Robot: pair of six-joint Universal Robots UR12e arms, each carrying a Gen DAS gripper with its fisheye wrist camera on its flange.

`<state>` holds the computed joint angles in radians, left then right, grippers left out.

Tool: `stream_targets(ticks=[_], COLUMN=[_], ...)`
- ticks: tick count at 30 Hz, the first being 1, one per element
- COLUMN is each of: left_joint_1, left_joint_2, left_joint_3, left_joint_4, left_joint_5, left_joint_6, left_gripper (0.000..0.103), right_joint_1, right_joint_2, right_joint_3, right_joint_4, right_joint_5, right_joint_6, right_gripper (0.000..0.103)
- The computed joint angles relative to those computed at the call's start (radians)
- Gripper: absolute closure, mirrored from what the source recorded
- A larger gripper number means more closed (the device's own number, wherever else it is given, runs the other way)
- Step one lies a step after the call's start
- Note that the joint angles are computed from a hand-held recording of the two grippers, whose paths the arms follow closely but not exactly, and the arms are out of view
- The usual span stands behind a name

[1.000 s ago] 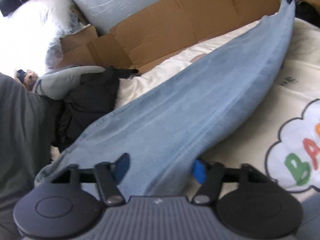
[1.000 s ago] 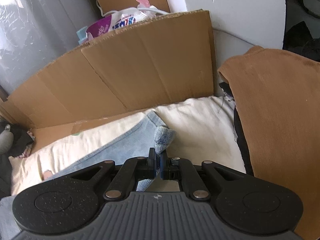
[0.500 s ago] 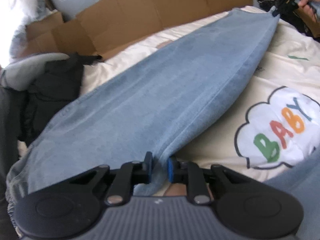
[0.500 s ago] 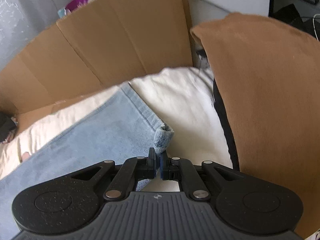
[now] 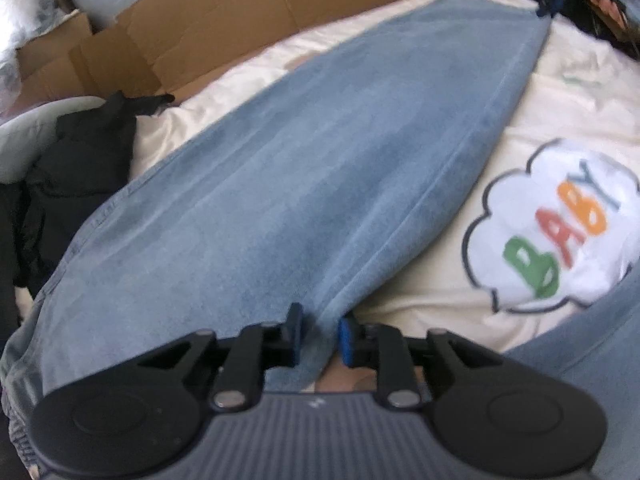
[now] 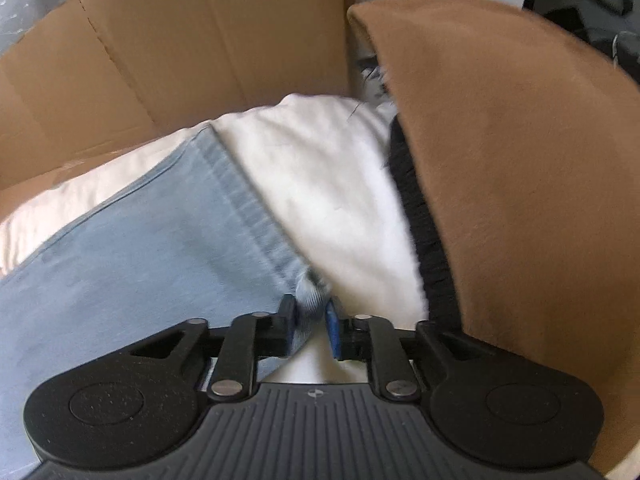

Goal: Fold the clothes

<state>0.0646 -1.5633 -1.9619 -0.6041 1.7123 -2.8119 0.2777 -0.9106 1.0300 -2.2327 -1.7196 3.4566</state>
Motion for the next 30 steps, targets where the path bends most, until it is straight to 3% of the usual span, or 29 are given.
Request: stream_targets(ticks=[3, 5, 9, 13, 16, 20, 23, 30], left_joint_1=[0.001, -0.004, -0.025, -0.040, -0.047, -0.044, -0.057, -0.101], left_joint_2=[0.018, 0.031, 0.048, 0.046, 0.031, 0.009, -0.014, -0.066], left_joint_3=[-0.009, -0.018, -0.035, -0.034, -0.028, -0.019, -0.012, -0.009], left_joint_4=[0.016, 0.019, 0.016, -0.020, -0.029, -0.033, -0.037, 0.005], left_joint_5=[0.006, 0.026, 0.114, 0.205, 0.259, 0.281, 0.331, 0.498], left_joint_6=[-0.032, -0.036, -0.063, -0.184, -0.268, -0.393, -0.423, -0.403], left_gripper=[0.073, 0.063, 0.056, 0.043, 0.040, 0.030, 0.028, 0.026], right_joint_1=[0.023, 0.028, 0.032, 0.032, 0.028, 0.023, 0.019, 0.019], right_joint_2=[-0.004, -0.013, -0.037, -0.066, -0.096, -0.144, -0.180, -0.246], right_joint_3=[-0.009, 0.000, 0.033, 0.078, 0.129, 0.205, 0.256, 0.351], right_joint_4=[0.008, -0.010, -0.065, -0.102, -0.129, -0.148, -0.138, -0.094], right_joint_5=[-0.098, -0.119, -0.096, -0.064, -0.024, 0.029, 0.044, 0.045], right_joint_6=[-0.069, -0.094, -0.131, -0.130, -0.121, -0.135, -0.118, -0.080], right_gripper=[0.075, 0.075, 0.074, 0.073, 0.073, 0.073, 0.073, 0.073])
